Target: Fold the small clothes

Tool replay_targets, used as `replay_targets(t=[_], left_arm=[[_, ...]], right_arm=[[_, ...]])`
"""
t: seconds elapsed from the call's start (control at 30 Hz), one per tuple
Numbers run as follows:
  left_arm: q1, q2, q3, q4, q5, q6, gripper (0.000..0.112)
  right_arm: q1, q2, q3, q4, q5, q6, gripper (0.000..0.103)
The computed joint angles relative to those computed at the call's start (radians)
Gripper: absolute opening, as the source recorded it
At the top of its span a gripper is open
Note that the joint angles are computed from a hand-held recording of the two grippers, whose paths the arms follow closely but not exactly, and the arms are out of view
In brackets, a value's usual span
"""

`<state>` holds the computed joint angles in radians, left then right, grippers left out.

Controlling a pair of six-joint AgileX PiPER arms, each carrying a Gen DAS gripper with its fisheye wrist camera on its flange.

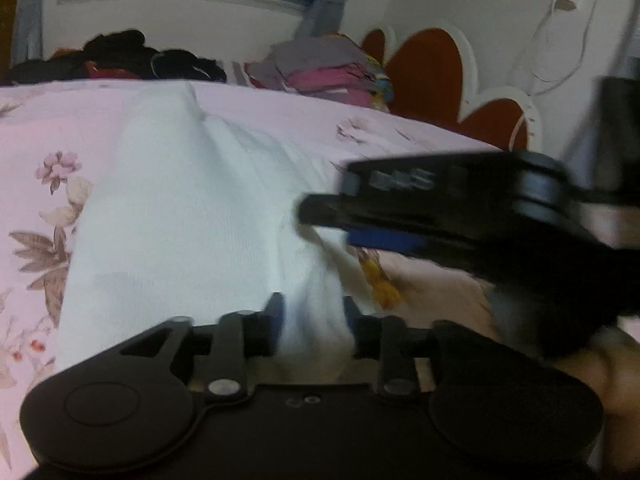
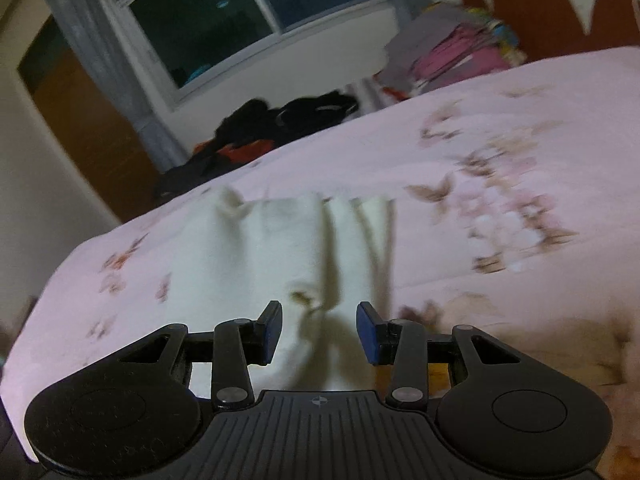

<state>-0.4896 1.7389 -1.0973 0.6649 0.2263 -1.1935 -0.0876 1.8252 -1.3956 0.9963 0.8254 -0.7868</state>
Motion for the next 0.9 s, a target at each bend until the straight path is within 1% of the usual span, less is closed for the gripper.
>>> replay_targets(t=[0.03,0.07,0.1,0.13,0.17,0.23,0.3,0.37,0.43,0.5,0.53,0.57,0.63,0.7,0.77,0.83,0.9], left_arm=[[0.005,-0.025,0.031,-0.061,-0.011,0.056,0.05],[0.009,-0.054,0.058,-0.083,-0.003,0.071,0.051],[0.022,-0.084,0.09,-0.139,-0.013,0.127,0.053],[0.033,-0.116,0.116,-0.189,-0.01,0.177,0.053],[0.042,-0.15,0.145,-0.199,-0.007,0.189,0.054],[0.061,-0.222,0.197,-0.155,0.01,0.148,0.059],[0.082,-0.264,0.215,-0.095,0.041,0.08,0.06],[0.119,-0.294,0.222,-0.085,0.059,0.054,0.06],[0.159,-0.31,0.22,-0.097,0.065,0.055,0.06],[0.191,-0.3,0.201,-0.074,0.081,0.043,0.06],[0.207,-0.277,0.174,-0.074,0.086,0.054,0.06],[0.209,-0.257,0.155,-0.044,0.097,0.024,0.06],[0.229,-0.229,0.131,-0.064,0.097,0.044,0.06],[0.239,-0.178,0.091,-0.071,0.088,0.057,0.06],[0.251,-0.174,0.086,-0.129,0.073,0.129,0.06],[0.255,-0.144,0.065,-0.193,0.05,0.2,0.06],[0.253,-0.106,0.041,-0.264,0.036,0.283,0.06]], right_arm=[[0.007,0.009,-0.009,-0.004,0.01,0.008,0.041],[0.016,0.022,-0.024,-0.013,0.021,0.021,0.041],[0.026,0.032,-0.034,-0.024,0.019,0.035,0.041],[0.032,0.04,-0.04,-0.03,0.011,0.043,0.041],[0.038,0.042,-0.04,-0.038,-0.003,0.051,0.041],[0.041,0.054,-0.055,-0.037,-0.006,0.064,0.041],[0.046,0.097,-0.112,-0.058,0.018,0.095,0.041],[0.056,0.145,-0.166,-0.062,0.038,0.122,0.041],[0.061,0.162,-0.183,-0.049,0.039,0.132,0.041],[0.067,0.165,-0.181,-0.042,0.026,0.133,0.04],[0.068,0.167,-0.182,-0.04,0.03,0.133,0.023],[0.066,0.176,-0.192,-0.035,0.041,0.135,0.018],[0.068,0.153,-0.162,-0.016,0.016,0.111,0.014],[0.068,0.101,-0.101,0.016,-0.031,0.046,0.014],[0.061,0.039,-0.034,0.053,-0.068,-0.023,0.013],[0.051,-0.021,0.028,0.073,-0.092,-0.093,0.013],[0.042,-0.034,0.056,0.037,-0.096,-0.075,0.013]])
